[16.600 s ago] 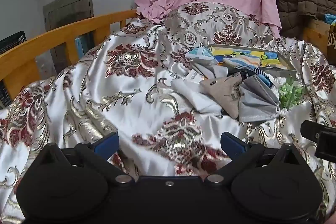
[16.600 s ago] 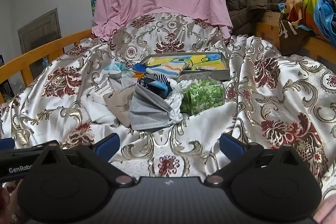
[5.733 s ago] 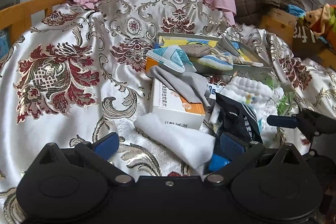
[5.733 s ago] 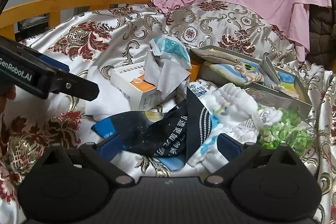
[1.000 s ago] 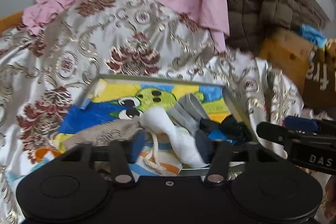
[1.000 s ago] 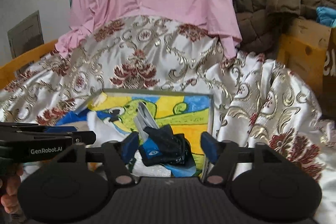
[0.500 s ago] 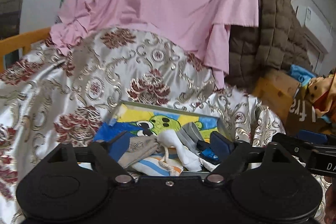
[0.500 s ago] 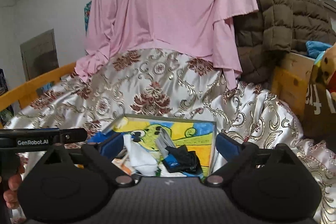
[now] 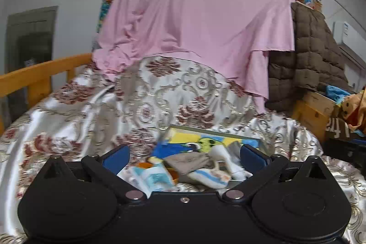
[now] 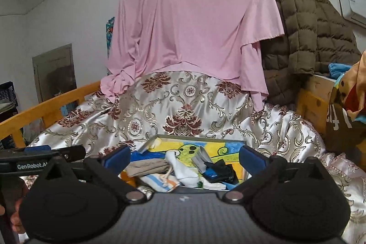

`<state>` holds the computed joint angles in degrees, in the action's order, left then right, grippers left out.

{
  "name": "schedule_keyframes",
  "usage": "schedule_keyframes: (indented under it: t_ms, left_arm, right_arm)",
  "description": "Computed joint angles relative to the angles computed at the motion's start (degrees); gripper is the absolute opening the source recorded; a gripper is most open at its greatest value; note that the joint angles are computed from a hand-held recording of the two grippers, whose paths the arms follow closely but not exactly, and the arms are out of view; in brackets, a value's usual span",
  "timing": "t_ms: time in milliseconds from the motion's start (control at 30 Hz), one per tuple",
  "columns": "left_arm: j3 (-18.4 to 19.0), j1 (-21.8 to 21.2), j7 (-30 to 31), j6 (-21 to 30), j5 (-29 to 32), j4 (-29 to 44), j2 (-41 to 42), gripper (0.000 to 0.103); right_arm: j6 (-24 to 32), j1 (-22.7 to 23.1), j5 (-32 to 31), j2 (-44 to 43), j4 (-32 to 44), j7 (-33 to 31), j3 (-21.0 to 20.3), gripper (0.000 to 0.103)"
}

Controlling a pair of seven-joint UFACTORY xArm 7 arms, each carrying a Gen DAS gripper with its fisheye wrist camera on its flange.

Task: Organize soft objects
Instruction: 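Withdraw both open tools and move back toward the pile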

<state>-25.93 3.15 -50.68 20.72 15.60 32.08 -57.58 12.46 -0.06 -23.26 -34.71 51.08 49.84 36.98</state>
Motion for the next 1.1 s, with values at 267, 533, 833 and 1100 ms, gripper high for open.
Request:
schedule_keyframes:
  t_ms: [267, 533, 833, 1100]
  left_arm:
    - [4.0, -6.1, 1.3, 11.4, -2.9, -4.0, -10.2, 0.102]
    - [5.7, -8.8, 3.4, 18.3, -4.3, -8.1, -18.5, 0.102]
    - [6.5, -10.9, 5.6, 24.5, -5.3, -13.7, -24.8, 0.102]
    - [6.5, -15.5, 11.8, 28.4, -5.0, -17.6, -26.1, 0.102]
  right_arm:
    - [5.7, 0.9, 0.6, -3.8, 0.1, 4.1, 4.0, 0.103]
    - [11.8, 3.1, 1.6, -4.8, -0.6, 9.3, 6.8, 0.103]
    - [12.7, 5.5, -0.9, -4.9, -4.0, 14.7, 9.9, 0.103]
    - [12.1, 6.0, -4.0, -3.9, -6.0, 16.9, 14.3, 0.103]
